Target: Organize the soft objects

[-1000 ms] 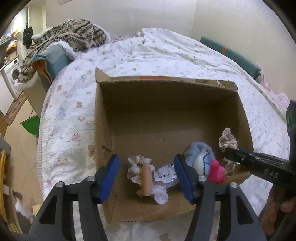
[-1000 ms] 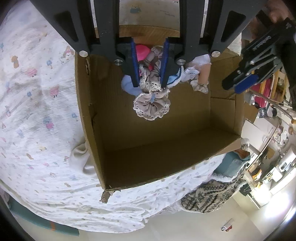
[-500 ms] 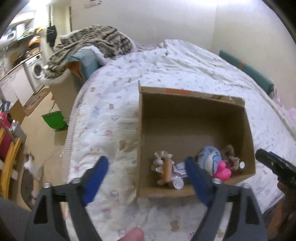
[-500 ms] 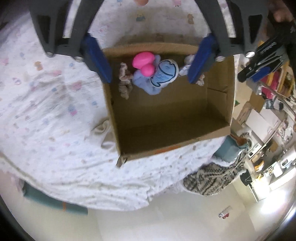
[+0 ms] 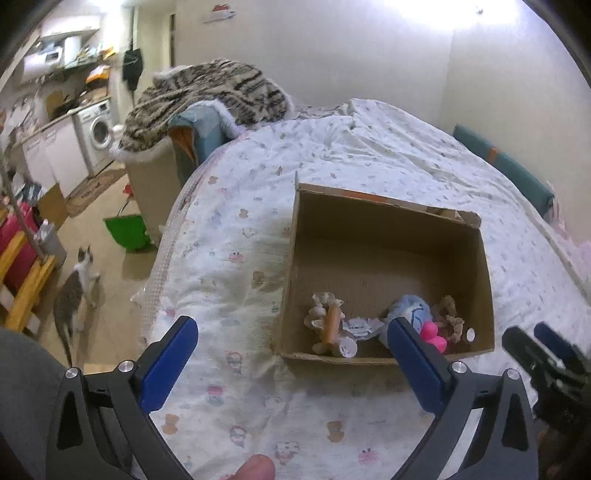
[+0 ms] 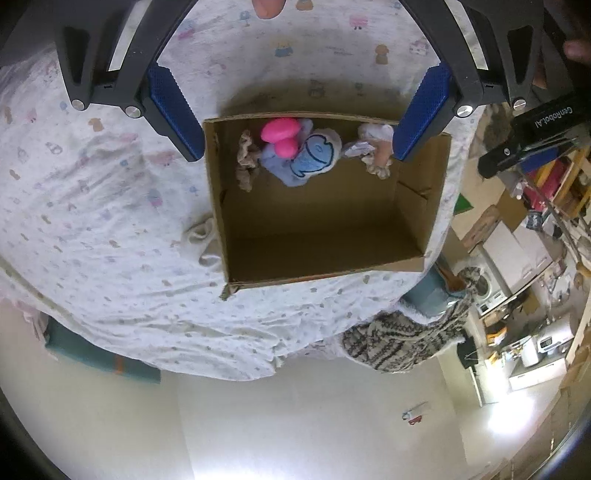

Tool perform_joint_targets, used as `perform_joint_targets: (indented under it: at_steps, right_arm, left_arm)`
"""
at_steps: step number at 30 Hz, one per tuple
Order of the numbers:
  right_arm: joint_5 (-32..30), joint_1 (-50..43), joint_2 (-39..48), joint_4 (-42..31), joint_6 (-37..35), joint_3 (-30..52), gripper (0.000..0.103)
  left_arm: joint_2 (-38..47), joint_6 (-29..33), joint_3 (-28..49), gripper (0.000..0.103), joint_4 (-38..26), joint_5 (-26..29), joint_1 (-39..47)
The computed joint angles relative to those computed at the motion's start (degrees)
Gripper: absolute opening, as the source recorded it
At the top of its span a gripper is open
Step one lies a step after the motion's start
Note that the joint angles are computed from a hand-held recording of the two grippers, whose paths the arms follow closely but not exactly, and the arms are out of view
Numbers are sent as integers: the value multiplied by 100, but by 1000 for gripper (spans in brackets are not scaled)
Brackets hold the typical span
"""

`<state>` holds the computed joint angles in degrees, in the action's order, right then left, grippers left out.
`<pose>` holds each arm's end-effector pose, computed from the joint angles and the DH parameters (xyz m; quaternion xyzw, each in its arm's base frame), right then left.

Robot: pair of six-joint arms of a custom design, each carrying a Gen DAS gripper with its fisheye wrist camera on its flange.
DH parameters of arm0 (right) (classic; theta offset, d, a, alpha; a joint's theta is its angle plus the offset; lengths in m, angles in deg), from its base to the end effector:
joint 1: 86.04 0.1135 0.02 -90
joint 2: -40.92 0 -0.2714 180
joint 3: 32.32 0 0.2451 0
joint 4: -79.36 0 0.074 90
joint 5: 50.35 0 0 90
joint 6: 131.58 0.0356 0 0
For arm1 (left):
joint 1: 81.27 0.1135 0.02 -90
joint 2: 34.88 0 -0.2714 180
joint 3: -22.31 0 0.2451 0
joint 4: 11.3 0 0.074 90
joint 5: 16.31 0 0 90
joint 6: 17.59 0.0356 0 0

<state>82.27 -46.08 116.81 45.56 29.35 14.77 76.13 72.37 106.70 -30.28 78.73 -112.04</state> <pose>0.1801 0.1194 0.1697 0.3246 0.8493 -0.0185 0.4159 0.3533 -0.2140 0.1788 0.2611 0.8875 -0.1395 0.3531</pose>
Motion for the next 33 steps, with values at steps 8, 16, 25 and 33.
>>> perform_joint_targets:
  at_steps: [8,16,25,33]
  right_arm:
    - [-18,-22,-577,241,61,-374,103]
    - [-148,-20,-440,327,4,-350,103]
    - [-98,-54,-424,71,237,-341,103]
    - [13,95,-209,-125,396,-209,103]
  left_arm:
    - [90,-191,106,102,-29,-501,-50]
    - [72,-163,11,102,-9,-478,-61]
    - [98,-49,50,102,-60,-381,16]
    - [61,370,-158,102,24,-227,173]
